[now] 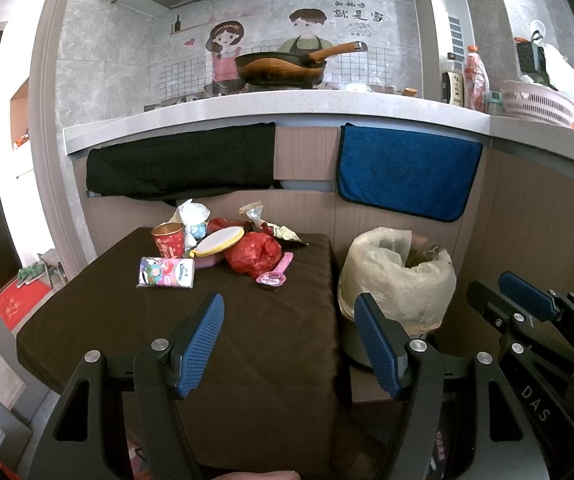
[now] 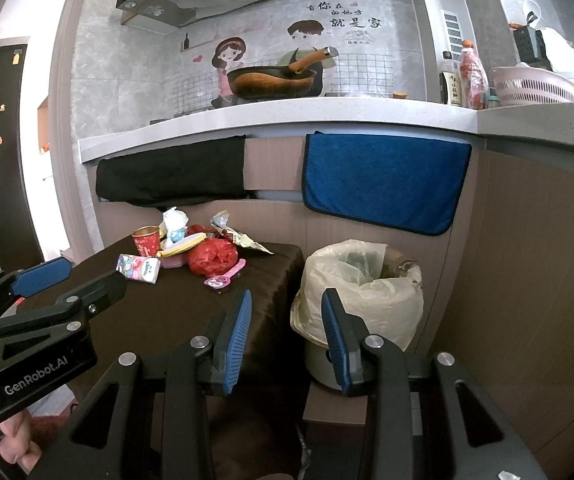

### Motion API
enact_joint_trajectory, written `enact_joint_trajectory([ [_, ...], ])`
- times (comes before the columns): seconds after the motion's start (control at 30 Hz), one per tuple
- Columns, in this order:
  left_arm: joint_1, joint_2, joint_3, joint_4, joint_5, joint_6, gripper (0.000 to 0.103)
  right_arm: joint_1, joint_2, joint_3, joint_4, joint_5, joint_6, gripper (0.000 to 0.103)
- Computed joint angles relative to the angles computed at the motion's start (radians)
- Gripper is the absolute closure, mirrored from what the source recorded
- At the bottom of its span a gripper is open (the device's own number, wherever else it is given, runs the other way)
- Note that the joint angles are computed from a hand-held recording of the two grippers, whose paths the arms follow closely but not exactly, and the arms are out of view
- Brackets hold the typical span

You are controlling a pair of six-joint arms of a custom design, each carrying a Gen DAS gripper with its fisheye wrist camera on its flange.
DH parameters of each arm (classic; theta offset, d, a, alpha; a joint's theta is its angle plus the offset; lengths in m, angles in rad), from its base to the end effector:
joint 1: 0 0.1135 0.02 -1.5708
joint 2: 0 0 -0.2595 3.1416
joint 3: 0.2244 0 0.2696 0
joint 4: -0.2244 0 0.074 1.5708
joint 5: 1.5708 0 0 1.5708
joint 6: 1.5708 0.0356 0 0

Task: Collect trash

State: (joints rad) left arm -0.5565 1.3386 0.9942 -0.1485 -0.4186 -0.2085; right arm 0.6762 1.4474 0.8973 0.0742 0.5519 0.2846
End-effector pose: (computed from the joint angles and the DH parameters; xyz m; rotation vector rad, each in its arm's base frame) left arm 0.2809 -0.1577 0.2834 0.0962 2.0160 -0.0523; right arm 0.2739 0.1959 0.2370 -0.0490 1.9714 0.0594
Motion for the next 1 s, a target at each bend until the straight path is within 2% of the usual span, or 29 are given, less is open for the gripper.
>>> enact_joint_trajectory([
  [0.73,-0.001,-0.003,-0.003,-0.008,-0.002,-0.008,0.035,-0.006,-0.001,0.0,-0.004,0.002,0.0,0.069],
  [1.0,0.042,0.017,0.011,-0.02,0.04,-0.034,0.035,-0.033,-0.001,-0.008,-0.006,-0.02,0.001,0.069],
])
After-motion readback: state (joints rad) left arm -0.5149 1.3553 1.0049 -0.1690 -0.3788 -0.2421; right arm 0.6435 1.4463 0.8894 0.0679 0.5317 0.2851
